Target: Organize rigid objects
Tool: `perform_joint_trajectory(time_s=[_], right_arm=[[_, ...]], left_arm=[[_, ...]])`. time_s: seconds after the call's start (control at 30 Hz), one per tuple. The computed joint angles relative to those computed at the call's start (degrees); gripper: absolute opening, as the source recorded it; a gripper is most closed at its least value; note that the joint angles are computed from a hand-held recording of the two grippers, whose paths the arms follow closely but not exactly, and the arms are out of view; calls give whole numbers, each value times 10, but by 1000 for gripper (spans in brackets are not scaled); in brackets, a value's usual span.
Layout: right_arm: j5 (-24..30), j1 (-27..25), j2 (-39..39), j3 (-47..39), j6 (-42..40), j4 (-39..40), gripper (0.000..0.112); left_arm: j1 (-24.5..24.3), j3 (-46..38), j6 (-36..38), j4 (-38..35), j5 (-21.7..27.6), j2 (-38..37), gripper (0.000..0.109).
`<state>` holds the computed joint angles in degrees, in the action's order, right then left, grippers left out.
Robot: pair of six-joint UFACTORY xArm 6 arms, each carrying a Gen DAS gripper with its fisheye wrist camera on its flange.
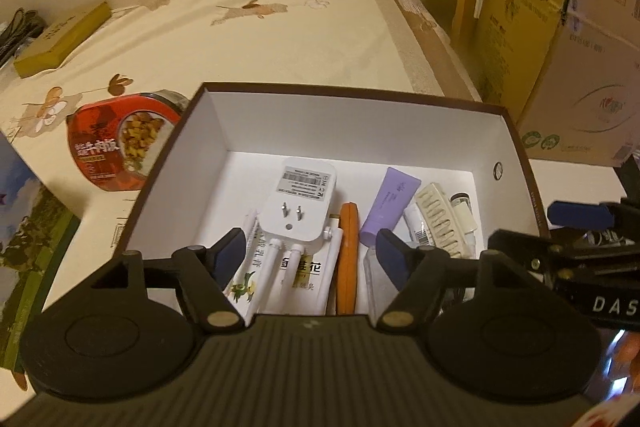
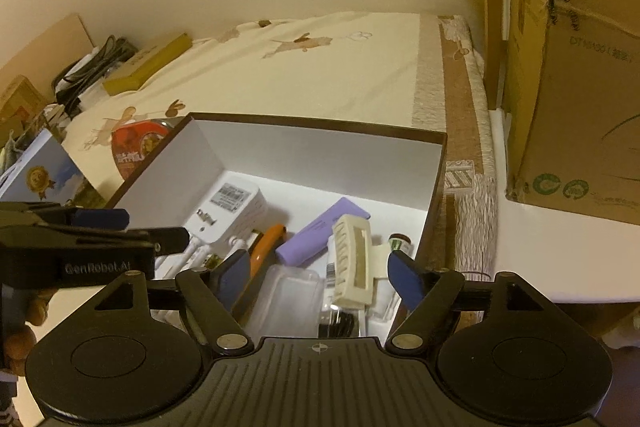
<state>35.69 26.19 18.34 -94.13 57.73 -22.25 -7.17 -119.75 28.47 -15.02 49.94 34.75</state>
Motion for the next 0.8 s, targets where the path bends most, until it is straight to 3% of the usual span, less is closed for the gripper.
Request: perform_joint_trajectory(time_s=[0.1,0.57,0.8], right_arm=[[2,6,-12,9,10,-3,73],[95,54,-42,-24,53,-46,73],[118,82,-59,-32,108,-61,73]], left_arm=[[4,28,0,-7,-12,-24,74],[36,190,33,-33,-66,-167,75],[74,231,37,-59,-31,-223,75]])
